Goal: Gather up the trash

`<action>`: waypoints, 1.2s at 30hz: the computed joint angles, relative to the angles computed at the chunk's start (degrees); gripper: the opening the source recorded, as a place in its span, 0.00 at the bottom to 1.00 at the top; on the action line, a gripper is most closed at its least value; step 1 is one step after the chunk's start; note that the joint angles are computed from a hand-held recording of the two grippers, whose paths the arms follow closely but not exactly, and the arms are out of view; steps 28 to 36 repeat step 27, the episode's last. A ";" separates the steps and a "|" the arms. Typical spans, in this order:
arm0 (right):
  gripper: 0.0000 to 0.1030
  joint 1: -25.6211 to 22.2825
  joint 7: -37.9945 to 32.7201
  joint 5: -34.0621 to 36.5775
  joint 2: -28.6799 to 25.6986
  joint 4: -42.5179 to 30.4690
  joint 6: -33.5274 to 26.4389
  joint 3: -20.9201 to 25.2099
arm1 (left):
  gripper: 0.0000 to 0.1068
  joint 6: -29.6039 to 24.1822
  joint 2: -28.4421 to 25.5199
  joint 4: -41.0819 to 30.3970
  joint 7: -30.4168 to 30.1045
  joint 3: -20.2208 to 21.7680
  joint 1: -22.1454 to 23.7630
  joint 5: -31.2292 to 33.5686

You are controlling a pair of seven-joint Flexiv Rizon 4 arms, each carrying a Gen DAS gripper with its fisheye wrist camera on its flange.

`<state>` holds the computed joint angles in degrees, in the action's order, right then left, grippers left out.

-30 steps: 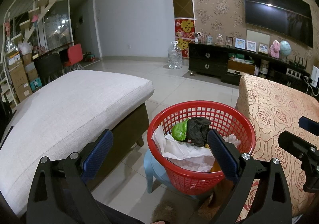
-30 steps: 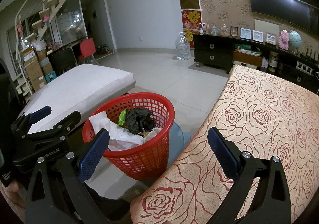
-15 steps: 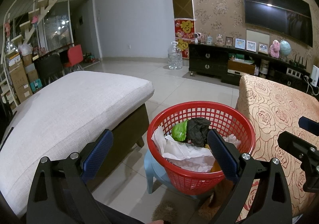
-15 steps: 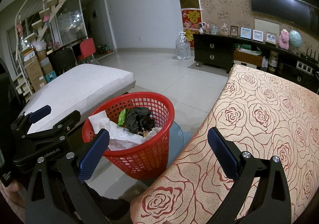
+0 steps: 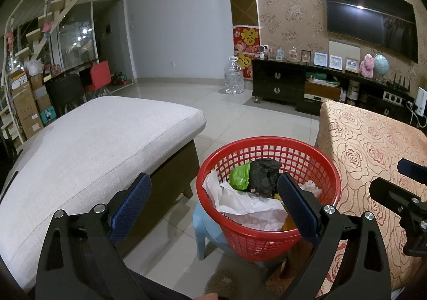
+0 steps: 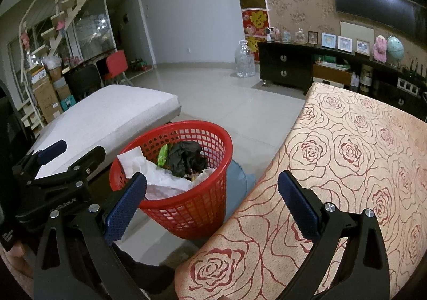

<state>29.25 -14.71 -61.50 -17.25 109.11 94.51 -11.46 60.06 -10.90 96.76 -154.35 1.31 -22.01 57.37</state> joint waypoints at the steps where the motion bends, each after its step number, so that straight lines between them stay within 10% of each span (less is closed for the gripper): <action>1: 0.93 -0.08 -0.06 0.04 -0.05 -0.04 0.01 0.07 | 0.86 0.11 -0.01 0.03 0.04 0.00 0.07 -0.08; 36: 0.93 -4.16 3.32 -1.49 5.24 5.68 -4.16 0.02 | 0.86 8.80 -2.41 0.73 8.20 0.36 1.60 -10.33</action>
